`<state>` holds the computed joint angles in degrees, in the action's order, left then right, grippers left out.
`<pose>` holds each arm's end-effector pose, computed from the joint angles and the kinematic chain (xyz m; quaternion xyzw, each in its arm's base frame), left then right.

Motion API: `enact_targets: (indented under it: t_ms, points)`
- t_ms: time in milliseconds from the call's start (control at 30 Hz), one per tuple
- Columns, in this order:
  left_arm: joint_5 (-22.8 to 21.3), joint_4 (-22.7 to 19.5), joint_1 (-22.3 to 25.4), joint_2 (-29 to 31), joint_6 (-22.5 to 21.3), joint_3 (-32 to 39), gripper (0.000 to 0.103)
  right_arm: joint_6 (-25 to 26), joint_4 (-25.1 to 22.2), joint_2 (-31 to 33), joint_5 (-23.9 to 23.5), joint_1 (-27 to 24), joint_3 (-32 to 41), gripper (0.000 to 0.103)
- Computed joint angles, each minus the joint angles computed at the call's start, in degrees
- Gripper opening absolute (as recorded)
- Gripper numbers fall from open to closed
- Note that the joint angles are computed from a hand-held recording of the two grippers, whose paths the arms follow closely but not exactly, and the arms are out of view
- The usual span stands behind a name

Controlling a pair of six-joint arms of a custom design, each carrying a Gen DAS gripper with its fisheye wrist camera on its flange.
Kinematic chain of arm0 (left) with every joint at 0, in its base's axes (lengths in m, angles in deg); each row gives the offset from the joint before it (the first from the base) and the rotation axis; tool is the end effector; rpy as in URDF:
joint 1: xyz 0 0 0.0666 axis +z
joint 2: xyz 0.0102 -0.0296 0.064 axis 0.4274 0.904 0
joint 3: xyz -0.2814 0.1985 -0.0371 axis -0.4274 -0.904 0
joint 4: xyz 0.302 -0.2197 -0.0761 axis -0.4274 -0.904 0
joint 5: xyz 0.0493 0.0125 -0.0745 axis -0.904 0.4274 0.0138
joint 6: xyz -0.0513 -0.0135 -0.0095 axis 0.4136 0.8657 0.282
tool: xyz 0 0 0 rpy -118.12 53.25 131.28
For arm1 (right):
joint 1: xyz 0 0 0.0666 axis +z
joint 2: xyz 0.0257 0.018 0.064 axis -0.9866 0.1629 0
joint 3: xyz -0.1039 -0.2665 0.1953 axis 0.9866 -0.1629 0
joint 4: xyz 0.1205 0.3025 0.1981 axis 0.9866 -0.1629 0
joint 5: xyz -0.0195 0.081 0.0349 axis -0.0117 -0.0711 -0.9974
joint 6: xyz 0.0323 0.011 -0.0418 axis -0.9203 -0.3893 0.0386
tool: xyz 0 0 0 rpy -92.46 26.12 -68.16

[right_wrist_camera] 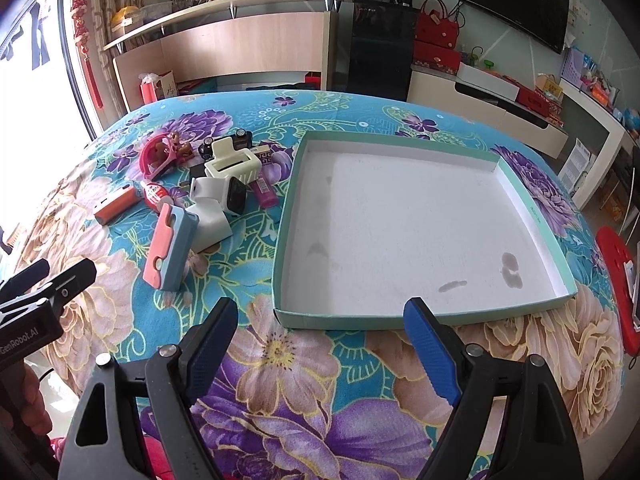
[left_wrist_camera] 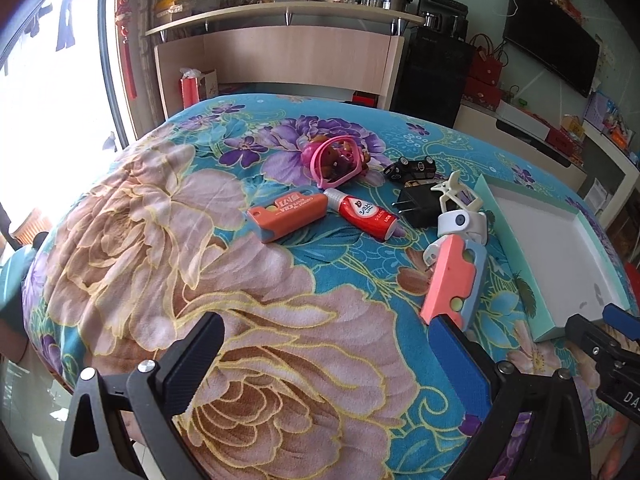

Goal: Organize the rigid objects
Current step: 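Grasp the pink-and-blue toy knife with the right tool while the left tool grasps the orange toy knife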

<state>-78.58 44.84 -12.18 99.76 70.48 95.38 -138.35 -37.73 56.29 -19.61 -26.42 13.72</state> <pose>0.3766 -0.2854 0.2830 0.1847 0.9216 -0.1078 0.3239 0.2563 0.3171 0.3009 0.2101 0.9208 -0.0899 0.3160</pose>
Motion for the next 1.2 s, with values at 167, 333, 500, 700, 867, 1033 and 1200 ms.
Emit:
enact_targets:
  t_ms: [167, 333, 500, 700, 867, 1033, 1200]
  points:
    - [-0.2, -2.5, 2.3, 3.6, -3.1, 4.2, 0.103, 5.1, 4.8, 1.4, -0.2, -1.1, 2.3, 0.085]
    - [1.2, -5.0, 5.1, 8.5, -6.2, 10.3, 0.103, 11.9, 11.3, 4.7, -2.2, -2.6, 5.6, 0.085]
    - [2.6, -6.7, 6.7, 13.2, -9.6, 15.1, 0.103, 16.2, 15.5, 9.2, -5.9, -4.3, 8.7, 0.085]
    - [3.5, -7.5, 7.0, 17.6, -13.3, 19.5, 0.103, 17.0, 17.1, 13.4, -9.9, -6.5, 11.0, 0.085]
    - [3.8, -8.6, 6.7, 21.2, -15.9, 23.2, 0.097, 17.0, 17.2, 15.6, -11.6, -7.7, 12.1, 0.085]
    - [4.2, -8.7, 6.4, 23.2, -18.1, 25.2, 0.096, 16.2, 17.7, 16.3, -12.0, -8.2, 12.1, 0.085]
    - [4.5, -9.3, 6.2, 24.5, -19.1, 27.0, 0.090, 15.1, 18.2, 16.3, -11.9, -8.4, 11.6, 0.082]
